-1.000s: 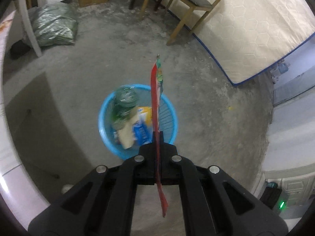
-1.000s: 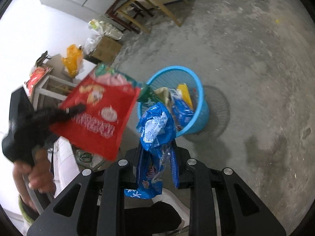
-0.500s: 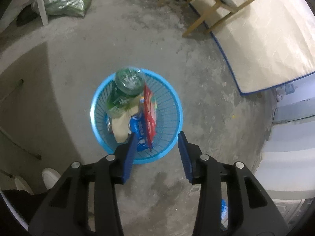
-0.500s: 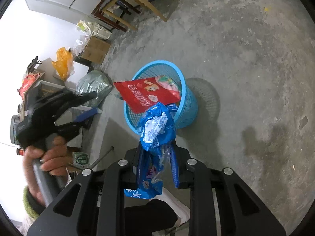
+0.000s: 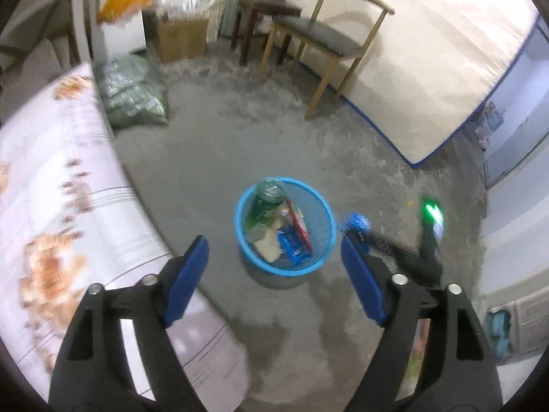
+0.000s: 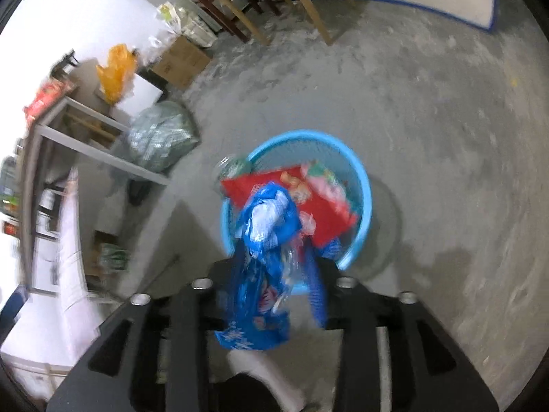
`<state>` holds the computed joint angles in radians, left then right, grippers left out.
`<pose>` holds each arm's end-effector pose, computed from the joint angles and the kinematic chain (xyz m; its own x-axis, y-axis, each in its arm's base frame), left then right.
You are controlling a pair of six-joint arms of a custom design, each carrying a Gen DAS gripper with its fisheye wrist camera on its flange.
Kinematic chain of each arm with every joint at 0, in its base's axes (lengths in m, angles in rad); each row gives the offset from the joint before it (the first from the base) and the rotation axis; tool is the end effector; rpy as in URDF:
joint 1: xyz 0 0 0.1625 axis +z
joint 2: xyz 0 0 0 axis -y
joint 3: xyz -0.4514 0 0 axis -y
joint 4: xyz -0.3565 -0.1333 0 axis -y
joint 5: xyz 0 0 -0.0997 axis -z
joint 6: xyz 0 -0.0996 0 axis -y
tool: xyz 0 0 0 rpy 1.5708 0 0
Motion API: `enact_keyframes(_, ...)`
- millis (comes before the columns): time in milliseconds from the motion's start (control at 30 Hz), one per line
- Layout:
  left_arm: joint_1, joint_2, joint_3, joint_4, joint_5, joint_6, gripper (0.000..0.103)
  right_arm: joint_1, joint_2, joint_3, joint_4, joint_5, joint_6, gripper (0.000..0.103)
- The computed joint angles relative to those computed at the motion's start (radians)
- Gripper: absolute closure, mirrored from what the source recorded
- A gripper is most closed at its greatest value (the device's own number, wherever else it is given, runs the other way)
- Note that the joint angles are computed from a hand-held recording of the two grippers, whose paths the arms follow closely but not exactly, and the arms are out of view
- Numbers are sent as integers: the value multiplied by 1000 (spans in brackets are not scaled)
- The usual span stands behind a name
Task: Collect trash
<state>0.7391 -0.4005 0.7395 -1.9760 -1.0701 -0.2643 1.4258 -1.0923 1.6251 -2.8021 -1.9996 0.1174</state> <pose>-0.5115 -0.7113 0.1394 -0.7857 0.4296 -0.4451 0.5513 0.8126 -0.1890 -0.0029 -0.6560 0.3769 -0.8424 0.4820 0.2409 0.2108 0.7062 -0.6759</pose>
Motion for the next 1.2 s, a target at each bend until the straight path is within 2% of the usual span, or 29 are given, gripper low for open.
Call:
enact_keyframes(33, -6, -36, 62, -42, 16, 6, 22, 2, 26, -38, 28, -33, -10, 41)
enact_keyframes(67, -14, -78, 139, -95, 36, 13, 20, 2, 53, -76, 59, -72, -10, 41)
enact_keyframes(167, -34, -195, 361, -275, 85, 42, 18, -2, 64, -84, 59, -103, -12, 41)
enact_keyframes(267, -47, -269, 507, -372, 108, 37, 17, -7, 11, -3, -1, -76, 2, 41)
enact_keyframes(467, -56, -350, 656, -449, 82, 23, 17, 47, -109, 170, -123, -97, -23, 41)
enact_keyframes(600, -85, -384, 749, -553, 135, 15, 12, 171, -177, 291, -234, -197, -80, 31)
enact_keyframes(700, -113, -418, 823, -612, 205, -5, 9, 314, -178, 354, -331, -342, -172, 21)
enact_keyframes(800, -140, -445, 865, -606, 272, -50, 9, 431, -155, 393, -442, -452, -258, 8)
enact_keyframes(933, -175, -480, 909, -553, 391, -129, 9, 572, -81, 390, -573, -616, -348, 6)
enact_keyframes(1033, -203, -502, 949, -523, 493, -201, 9, 644, -30, 389, -698, -655, -428, 6)
enact_keyframes(1100, -219, -513, 968, -478, 553, -252, 9, 668, 0, 391, -757, -664, -460, 6)
enact_keyframes(1200, -222, -522, 935, -270, 574, -387, 9, 678, 39, 400, -800, -673, -457, 6)
